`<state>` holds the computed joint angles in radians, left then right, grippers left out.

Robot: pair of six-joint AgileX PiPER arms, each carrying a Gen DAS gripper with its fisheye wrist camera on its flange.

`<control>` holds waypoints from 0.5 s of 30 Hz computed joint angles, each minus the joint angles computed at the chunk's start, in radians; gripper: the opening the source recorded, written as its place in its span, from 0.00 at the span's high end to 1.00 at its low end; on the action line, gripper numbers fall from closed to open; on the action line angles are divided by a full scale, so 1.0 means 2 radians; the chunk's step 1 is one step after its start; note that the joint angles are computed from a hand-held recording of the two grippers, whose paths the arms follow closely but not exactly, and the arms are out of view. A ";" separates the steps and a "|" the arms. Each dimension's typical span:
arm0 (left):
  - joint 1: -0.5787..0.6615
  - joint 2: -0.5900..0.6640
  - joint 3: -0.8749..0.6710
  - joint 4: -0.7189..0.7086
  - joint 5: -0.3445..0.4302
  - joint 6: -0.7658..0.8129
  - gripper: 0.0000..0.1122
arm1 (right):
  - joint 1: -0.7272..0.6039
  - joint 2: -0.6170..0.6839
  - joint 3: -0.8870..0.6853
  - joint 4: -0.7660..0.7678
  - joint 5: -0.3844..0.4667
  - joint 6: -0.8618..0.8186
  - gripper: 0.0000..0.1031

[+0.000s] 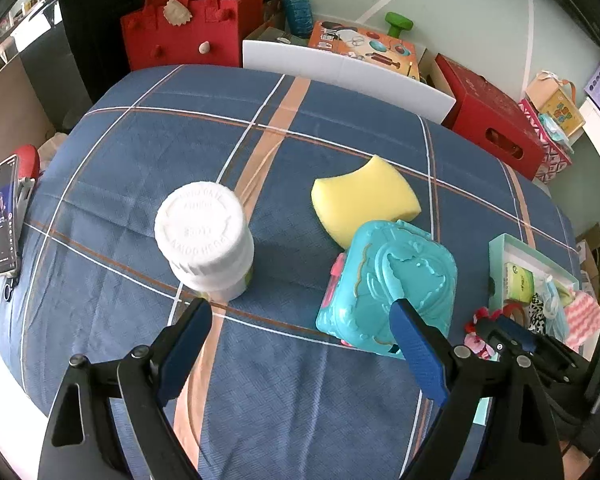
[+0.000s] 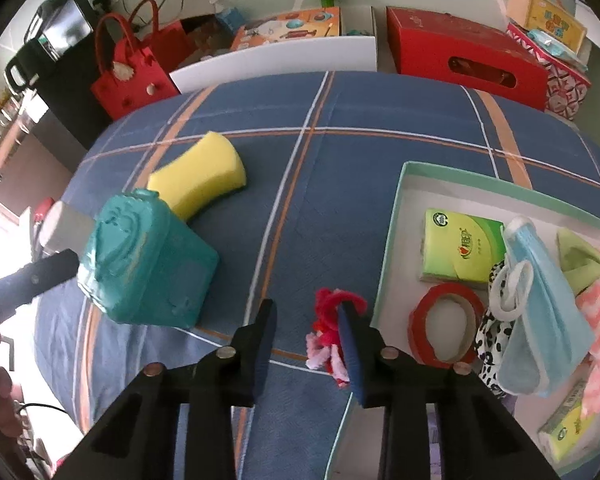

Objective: Organize soft objects
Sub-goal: 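Grasp the red fuzzy toy with the right gripper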

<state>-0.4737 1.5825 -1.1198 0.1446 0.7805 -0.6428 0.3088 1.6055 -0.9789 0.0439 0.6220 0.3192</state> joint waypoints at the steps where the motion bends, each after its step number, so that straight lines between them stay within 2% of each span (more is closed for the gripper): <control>1: 0.000 0.000 0.000 0.000 0.000 0.000 0.19 | 0.000 0.004 -0.001 0.000 0.001 0.000 0.67; 10: 0.003 0.004 0.000 -0.008 -0.002 0.009 0.19 | 0.011 0.019 -0.007 -0.024 0.005 0.019 0.69; 12: 0.003 0.005 0.000 -0.009 -0.002 0.010 0.19 | 0.014 0.019 -0.006 -0.036 0.004 0.029 0.87; 13: 0.003 0.005 0.000 -0.009 -0.003 0.011 0.19 | 0.012 0.017 -0.005 -0.035 0.002 0.028 0.91; 15: 0.003 0.004 0.001 -0.008 -0.004 0.010 0.19 | 0.007 0.013 -0.001 -0.023 -0.002 0.019 0.92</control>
<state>-0.4677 1.5902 -1.1185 0.1285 0.7719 -0.6224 0.3224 1.6312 -0.9815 -0.0029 0.6181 0.3574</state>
